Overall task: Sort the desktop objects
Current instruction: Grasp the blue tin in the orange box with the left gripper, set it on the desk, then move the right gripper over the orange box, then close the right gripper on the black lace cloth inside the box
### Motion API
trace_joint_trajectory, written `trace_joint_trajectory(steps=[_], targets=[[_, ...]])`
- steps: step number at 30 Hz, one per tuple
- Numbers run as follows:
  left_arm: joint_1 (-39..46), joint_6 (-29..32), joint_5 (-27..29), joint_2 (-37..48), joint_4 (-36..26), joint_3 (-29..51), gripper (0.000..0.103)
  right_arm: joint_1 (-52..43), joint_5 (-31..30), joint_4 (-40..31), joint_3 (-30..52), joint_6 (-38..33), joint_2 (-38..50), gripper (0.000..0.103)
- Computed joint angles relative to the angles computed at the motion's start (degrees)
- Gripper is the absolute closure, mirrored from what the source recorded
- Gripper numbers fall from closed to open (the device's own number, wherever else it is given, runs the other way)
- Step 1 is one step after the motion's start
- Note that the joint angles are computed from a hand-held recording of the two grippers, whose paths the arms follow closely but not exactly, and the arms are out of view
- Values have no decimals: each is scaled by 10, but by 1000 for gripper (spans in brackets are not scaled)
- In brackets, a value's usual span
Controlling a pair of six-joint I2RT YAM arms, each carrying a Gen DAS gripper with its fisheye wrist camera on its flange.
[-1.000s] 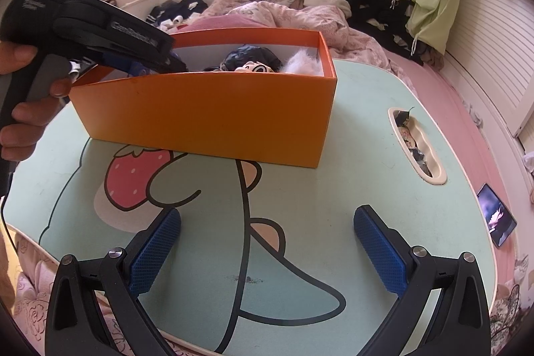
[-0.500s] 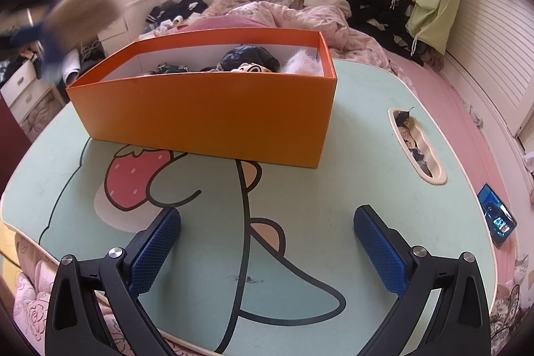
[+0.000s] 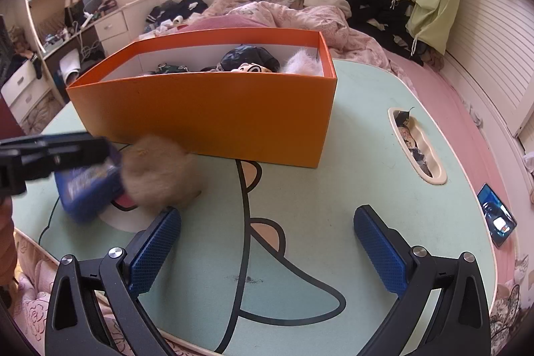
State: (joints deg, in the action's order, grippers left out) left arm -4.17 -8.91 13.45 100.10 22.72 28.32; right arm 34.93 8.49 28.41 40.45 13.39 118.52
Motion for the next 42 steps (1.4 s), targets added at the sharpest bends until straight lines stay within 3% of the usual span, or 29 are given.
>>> trace_joint_trajectory(steps=[2,7,12,14,17,26,32,37,40,42], targets=[[-5,-7,-26,-29,35,-37,21,0,0,1,0,0,0,0],[-25,31,-89,-71,61,-109,21,1,0,0,-1,0,-1,0],[-85,23,-164,23,115,-98,19,0,0,1,-1,-1,-1,0],[-109,8,-214,56,184,-106,14,-1,-1,1,0,-1,0,0],[-103,6,-202,79,212,-101,0,0,0,0,-1,-1,-1,0],[-106,4,-202,96,242,-105,0,4,-2,4,1,4,1,0],[-111,-2,-205,109,263,-111,0,-3,-44,88,-39,13,-3,0],[-109,1,-204,112,272,-115,0,26,-60,114,-54,-20,-36,1],[-109,1,-204,112,273,-115,0,43,-64,64,-4,-40,-31,11],[-109,1,-205,112,276,-117,0,38,-70,2,48,-40,-6,32]])
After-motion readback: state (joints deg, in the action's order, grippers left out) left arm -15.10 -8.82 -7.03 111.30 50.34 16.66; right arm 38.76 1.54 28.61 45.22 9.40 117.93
